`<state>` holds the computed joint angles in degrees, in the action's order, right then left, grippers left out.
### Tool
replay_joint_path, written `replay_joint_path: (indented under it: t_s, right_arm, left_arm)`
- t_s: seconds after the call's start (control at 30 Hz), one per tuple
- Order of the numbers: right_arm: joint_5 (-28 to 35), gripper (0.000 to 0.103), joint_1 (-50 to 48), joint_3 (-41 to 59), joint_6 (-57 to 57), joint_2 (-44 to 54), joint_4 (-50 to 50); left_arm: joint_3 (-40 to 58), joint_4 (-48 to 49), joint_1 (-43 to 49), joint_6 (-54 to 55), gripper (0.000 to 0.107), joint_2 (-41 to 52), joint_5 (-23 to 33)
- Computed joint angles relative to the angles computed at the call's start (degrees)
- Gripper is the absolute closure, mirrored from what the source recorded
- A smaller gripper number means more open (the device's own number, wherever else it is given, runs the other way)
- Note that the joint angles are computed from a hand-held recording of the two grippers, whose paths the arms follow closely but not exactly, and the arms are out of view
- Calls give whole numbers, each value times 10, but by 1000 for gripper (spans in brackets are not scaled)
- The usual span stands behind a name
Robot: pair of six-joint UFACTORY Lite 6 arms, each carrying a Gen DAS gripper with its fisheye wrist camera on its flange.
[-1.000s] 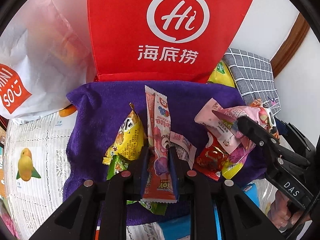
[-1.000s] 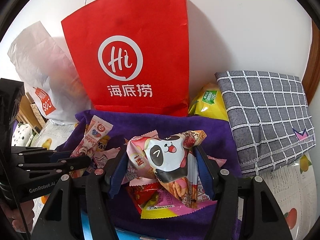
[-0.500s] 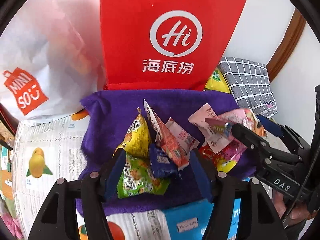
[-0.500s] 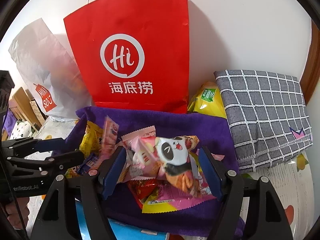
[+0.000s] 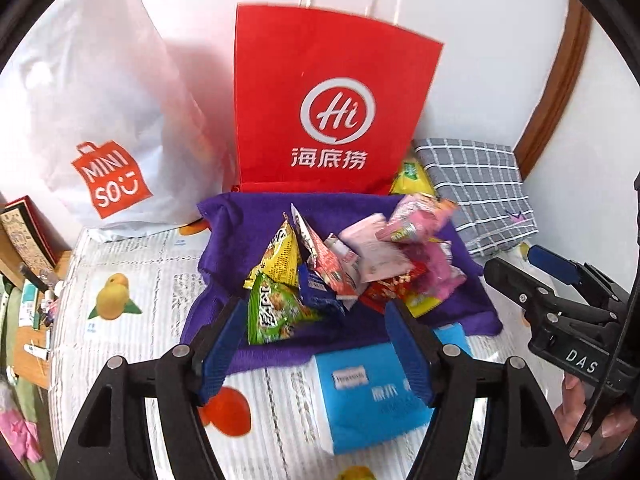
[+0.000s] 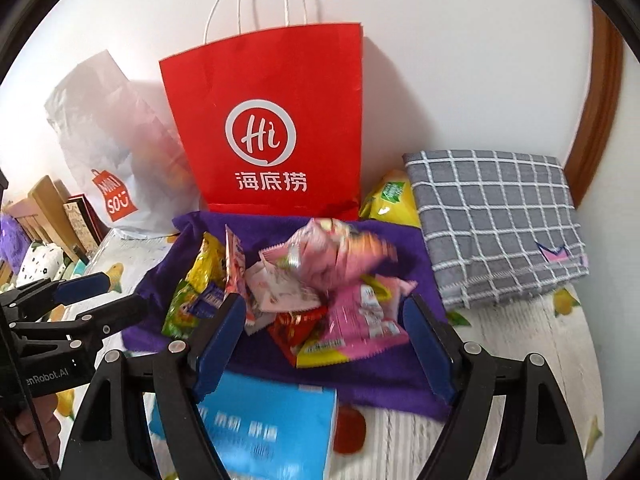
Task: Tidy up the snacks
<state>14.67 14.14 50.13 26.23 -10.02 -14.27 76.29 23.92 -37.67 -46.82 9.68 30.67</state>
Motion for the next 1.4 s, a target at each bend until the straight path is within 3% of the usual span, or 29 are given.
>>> replay_joint_path:
  t_s: [0.13, 0.5, 0.63, 0.8, 1.07, 1.4]
  right_arm:
    - [38, 23, 7, -45, 2, -89, 18]
    - [197, 23, 100, -138, 156, -328, -86]
    - [258, 14, 151, -154, 226, -395, -132]
    - [381, 8, 292, -159, 367, -442, -244]
    - [584, 3, 527, -156, 540, -481, -345]
    - [755, 3, 728, -156, 665, -501, -374]
  left_arm:
    - [-39, 65, -46, -79, 33, -58, 31]
    - [-102, 153, -174, -218, 24, -174, 127]
    - [-114, 177, -220, -260, 19, -202, 166]
    - [-116, 217, -293, -317, 13, -224, 233]
    - [-94, 244, -373, -365, 12, -225, 328]
    - [-81, 248, -416, -384, 12, -219, 361]
